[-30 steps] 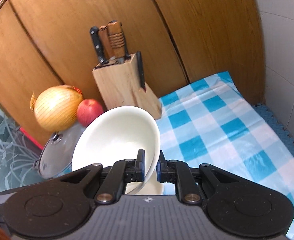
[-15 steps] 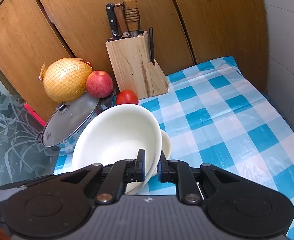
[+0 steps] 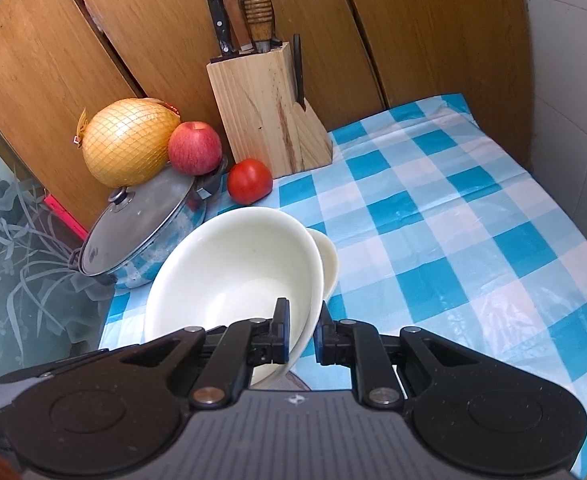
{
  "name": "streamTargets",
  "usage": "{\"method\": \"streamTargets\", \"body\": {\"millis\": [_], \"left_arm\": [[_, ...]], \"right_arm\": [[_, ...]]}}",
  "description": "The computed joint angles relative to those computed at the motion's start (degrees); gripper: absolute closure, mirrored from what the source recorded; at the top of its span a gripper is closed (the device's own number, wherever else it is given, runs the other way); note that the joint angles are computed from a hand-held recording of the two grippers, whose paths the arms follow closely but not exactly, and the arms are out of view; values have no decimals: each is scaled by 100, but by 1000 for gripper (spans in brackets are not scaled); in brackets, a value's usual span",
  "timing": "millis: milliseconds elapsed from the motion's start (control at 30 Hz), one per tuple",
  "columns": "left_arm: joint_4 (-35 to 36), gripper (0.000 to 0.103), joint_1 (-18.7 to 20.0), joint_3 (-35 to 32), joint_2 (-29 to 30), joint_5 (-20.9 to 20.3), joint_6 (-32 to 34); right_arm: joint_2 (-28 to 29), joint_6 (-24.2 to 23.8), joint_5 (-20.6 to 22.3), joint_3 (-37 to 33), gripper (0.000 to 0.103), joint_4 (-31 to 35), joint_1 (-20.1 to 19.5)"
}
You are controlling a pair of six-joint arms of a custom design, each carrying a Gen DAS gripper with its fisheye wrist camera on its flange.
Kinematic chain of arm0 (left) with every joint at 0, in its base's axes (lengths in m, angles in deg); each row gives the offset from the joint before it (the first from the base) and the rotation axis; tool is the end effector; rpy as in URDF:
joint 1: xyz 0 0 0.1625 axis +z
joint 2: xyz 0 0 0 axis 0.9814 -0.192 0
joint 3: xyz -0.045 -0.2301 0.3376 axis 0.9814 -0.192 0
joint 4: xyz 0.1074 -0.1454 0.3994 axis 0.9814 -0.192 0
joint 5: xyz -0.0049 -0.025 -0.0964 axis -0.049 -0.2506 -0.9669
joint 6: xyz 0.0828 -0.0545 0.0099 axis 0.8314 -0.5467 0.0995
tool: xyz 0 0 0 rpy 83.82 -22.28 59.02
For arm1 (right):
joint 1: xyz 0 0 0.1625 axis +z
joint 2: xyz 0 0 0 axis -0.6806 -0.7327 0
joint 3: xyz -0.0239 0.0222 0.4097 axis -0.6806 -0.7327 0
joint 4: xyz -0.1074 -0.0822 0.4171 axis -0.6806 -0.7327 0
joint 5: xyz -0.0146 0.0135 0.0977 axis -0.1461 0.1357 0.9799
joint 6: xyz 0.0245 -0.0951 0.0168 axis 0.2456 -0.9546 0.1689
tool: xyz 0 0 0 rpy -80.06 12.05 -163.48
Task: Organize plates and bowls
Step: 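Carry the cream bowl over the other cream bowl and lower it inside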
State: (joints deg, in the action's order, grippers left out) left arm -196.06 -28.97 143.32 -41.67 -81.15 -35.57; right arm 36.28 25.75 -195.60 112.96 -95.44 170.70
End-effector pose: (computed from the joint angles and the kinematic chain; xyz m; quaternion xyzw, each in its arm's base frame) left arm -0.1403 -0.4558 0.3232 0.2856 0.9054 -0.2423 0.1999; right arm 0.4033 -0.4225 0.0842 -0.0396 -0.8966 0.3863 0.2131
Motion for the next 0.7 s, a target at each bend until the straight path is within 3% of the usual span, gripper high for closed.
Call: {"method": "streamTargets", "body": {"millis": [700], "left_arm": [[-415, 76, 537, -540, 932, 70, 42]], "right_arm": [[475, -98, 152, -594, 89, 153, -473]]}}
